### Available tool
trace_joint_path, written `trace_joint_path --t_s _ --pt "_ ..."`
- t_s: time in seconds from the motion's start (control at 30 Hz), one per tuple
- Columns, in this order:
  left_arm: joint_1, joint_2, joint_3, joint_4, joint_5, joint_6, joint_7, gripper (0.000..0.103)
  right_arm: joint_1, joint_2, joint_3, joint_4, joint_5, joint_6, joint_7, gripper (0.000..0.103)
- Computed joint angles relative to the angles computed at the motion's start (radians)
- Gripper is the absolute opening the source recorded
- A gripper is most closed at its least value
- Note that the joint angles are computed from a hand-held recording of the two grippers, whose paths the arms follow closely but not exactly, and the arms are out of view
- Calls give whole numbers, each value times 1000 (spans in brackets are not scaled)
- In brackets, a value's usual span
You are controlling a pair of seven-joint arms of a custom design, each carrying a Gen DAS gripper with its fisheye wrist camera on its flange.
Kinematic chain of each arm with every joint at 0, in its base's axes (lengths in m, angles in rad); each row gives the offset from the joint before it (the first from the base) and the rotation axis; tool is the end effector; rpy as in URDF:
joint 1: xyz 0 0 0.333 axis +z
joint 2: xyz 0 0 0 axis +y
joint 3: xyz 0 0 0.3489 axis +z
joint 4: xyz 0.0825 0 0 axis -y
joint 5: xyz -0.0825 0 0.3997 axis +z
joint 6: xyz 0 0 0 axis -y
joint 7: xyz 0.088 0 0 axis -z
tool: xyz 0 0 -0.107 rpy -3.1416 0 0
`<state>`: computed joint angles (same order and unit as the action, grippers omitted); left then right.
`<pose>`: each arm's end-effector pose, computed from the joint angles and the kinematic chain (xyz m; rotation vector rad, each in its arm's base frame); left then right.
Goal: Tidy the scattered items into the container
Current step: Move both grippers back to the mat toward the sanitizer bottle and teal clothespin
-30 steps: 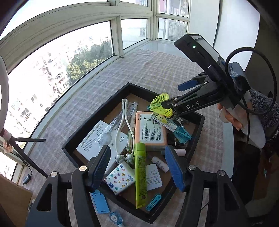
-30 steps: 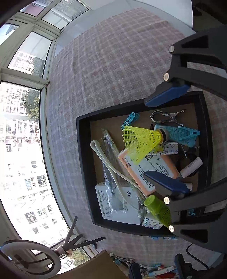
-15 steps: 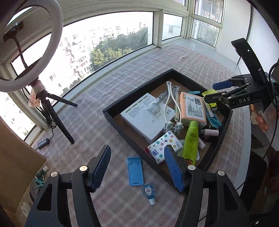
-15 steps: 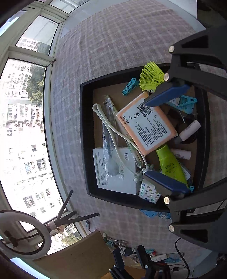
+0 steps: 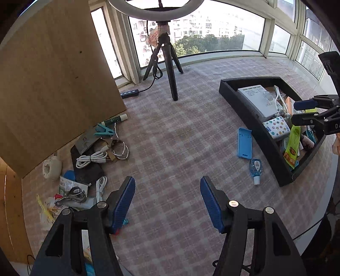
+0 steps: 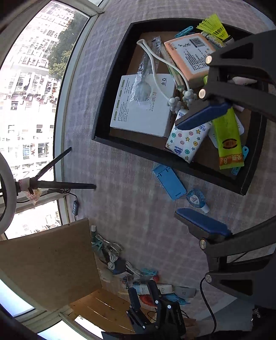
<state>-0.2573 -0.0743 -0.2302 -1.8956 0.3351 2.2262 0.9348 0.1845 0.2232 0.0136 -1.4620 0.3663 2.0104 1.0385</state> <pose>0.5224 -0.2701 0.6049 -1.9095 1.9203 -0.4385 0.6649 0.1540 0.6220 -2.3726 1.2109 -0.0749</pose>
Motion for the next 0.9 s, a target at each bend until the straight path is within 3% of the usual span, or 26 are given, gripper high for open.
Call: trace_joint_path --t_s 0.23,0.47,0.7,0.9 --pt "41 -224 51 -260 -36 -23 -100 57 37 -24 15 -85 -5 -17 74 75" --pt "45 -310 81 -348 -33 -49 -50 55 79 -59 21 -174 -101 33 130 75" --pt "20 -269 120 -358 -178 65 -20 46 91 -36 20 -165 -130 -1 197 75" --pt "19 -131 105 -263 -269 67 22 42 84 -7 11 -125 -127 -57 264 74"
